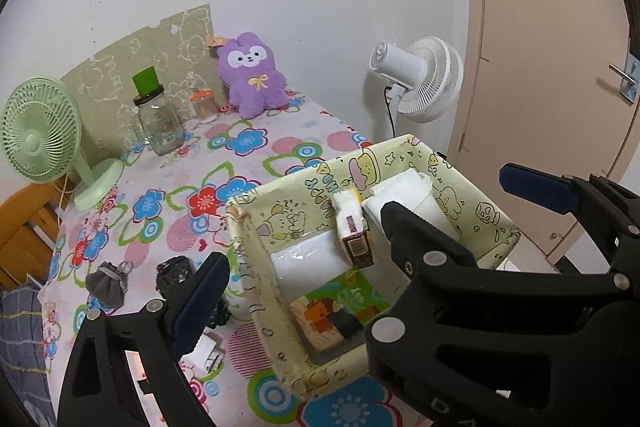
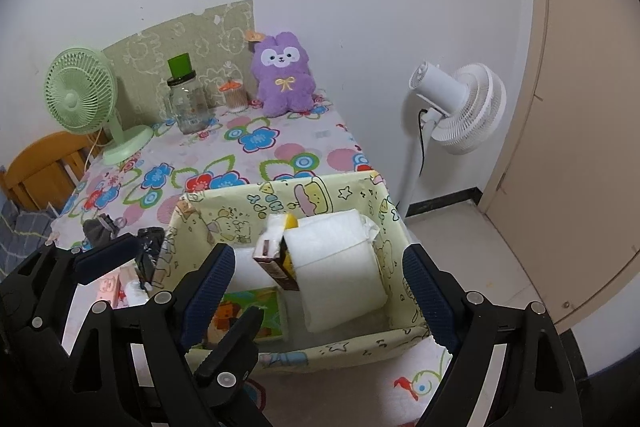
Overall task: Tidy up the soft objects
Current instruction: 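Withdraw both grippers from the box back over the table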
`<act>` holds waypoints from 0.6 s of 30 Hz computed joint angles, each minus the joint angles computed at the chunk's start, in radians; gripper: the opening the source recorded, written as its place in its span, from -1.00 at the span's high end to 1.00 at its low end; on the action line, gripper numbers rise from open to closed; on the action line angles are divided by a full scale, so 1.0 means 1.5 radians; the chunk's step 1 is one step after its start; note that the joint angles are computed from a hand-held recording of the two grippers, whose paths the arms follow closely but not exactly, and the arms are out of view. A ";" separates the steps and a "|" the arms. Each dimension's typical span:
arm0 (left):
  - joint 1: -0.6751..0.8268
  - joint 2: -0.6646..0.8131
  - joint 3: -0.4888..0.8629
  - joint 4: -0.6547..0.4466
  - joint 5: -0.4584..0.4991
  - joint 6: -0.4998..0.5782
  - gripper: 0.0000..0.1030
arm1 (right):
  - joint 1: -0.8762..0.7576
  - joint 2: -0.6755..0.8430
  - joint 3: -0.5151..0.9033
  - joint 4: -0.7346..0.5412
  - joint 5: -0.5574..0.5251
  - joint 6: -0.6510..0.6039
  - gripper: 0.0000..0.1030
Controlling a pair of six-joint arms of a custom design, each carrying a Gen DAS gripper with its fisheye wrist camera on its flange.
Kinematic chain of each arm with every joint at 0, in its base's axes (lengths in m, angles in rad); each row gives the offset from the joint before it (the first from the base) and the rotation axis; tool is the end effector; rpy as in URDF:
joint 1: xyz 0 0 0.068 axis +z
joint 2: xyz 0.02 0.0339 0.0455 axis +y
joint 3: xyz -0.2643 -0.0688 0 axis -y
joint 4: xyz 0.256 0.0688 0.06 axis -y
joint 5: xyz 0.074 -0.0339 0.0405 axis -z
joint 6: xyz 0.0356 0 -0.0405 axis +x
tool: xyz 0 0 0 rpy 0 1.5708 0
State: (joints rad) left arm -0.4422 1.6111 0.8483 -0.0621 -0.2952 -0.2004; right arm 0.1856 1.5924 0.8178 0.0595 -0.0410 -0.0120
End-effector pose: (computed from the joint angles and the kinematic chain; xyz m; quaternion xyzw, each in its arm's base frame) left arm 0.3031 -0.1321 0.1647 0.0579 0.9209 0.0161 0.3852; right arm 0.3274 0.0630 0.1697 -0.0982 0.9044 0.0545 0.4116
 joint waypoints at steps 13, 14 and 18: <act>0.015 -0.110 -0.079 -0.004 -0.012 0.001 -0.88 | 0.066 -0.073 -0.033 -0.025 0.046 0.021 -0.71; 0.017 -0.118 -0.085 -0.005 -0.012 0.001 -0.88 | 0.069 -0.078 -0.036 -0.026 0.047 0.021 -0.71; 0.029 -0.153 -0.111 -0.007 -0.009 0.001 -0.88 | 0.094 -0.093 -0.044 -0.028 0.057 0.028 -0.71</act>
State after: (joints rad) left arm -0.3981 1.3820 0.6818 -0.0726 -0.3094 -0.1993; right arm 0.3263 1.4530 0.7521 0.0171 0.0443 0.0295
